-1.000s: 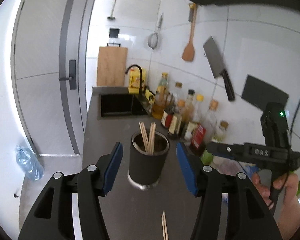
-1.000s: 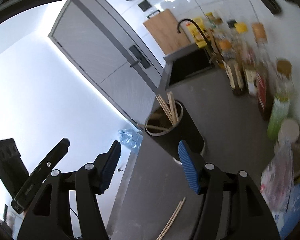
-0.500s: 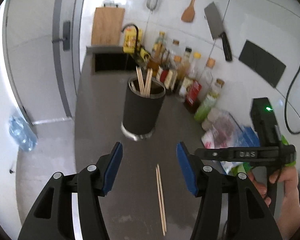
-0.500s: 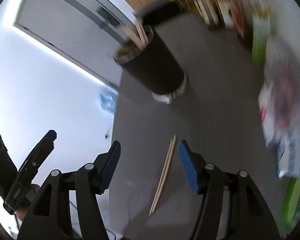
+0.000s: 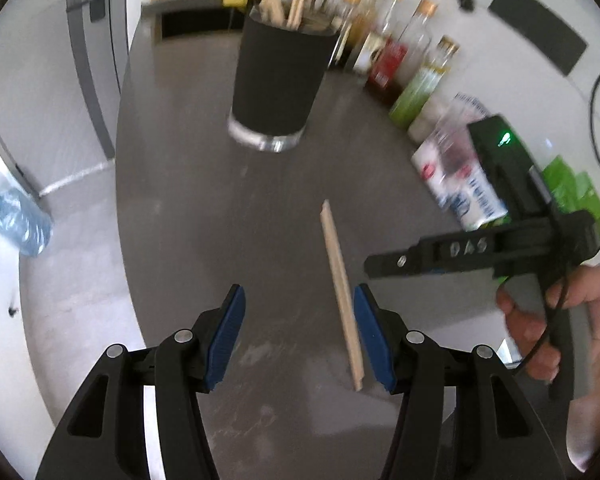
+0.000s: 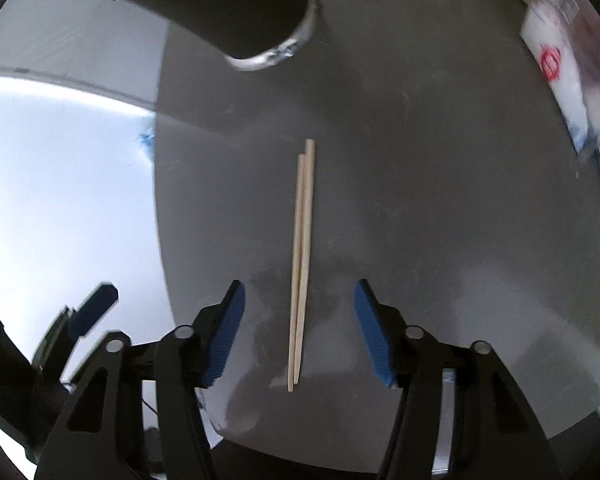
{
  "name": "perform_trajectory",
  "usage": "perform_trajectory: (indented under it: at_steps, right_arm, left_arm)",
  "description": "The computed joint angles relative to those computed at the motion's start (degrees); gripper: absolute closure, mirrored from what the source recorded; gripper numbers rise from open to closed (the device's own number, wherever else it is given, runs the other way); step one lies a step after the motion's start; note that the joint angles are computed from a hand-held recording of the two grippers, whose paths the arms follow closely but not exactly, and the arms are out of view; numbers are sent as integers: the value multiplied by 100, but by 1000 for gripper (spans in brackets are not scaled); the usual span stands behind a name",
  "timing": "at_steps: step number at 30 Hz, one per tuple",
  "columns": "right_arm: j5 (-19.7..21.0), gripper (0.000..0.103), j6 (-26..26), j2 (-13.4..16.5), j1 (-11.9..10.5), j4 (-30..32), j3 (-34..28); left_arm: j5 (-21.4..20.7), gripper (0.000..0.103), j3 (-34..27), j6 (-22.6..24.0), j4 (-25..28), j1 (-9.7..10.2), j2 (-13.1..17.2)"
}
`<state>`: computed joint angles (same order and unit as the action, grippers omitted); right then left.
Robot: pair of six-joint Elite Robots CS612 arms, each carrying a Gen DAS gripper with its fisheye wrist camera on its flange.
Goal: Organize utensils
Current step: 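Move both open tools back down to the remaining chopsticks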
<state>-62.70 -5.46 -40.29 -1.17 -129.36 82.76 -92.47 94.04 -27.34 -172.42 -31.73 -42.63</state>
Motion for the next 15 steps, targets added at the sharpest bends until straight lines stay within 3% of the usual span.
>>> perform_trajectory:
  at_steps: [8, 12, 15]
  right_arm:
    - [-406, 58, 250, 38, 151, 5, -86]
    - [-1185, 70, 125, 60, 342, -153, -168]
    - [-1521, 74, 172, 89, 433, -115, -226]
  left_arm:
    - [-517, 49, -37, -41, -1, 219, 173]
    - [-809, 48, -124, 338, 95, 262, 258]
    - [-1010, 48, -214, 500, 279, 288, 321]
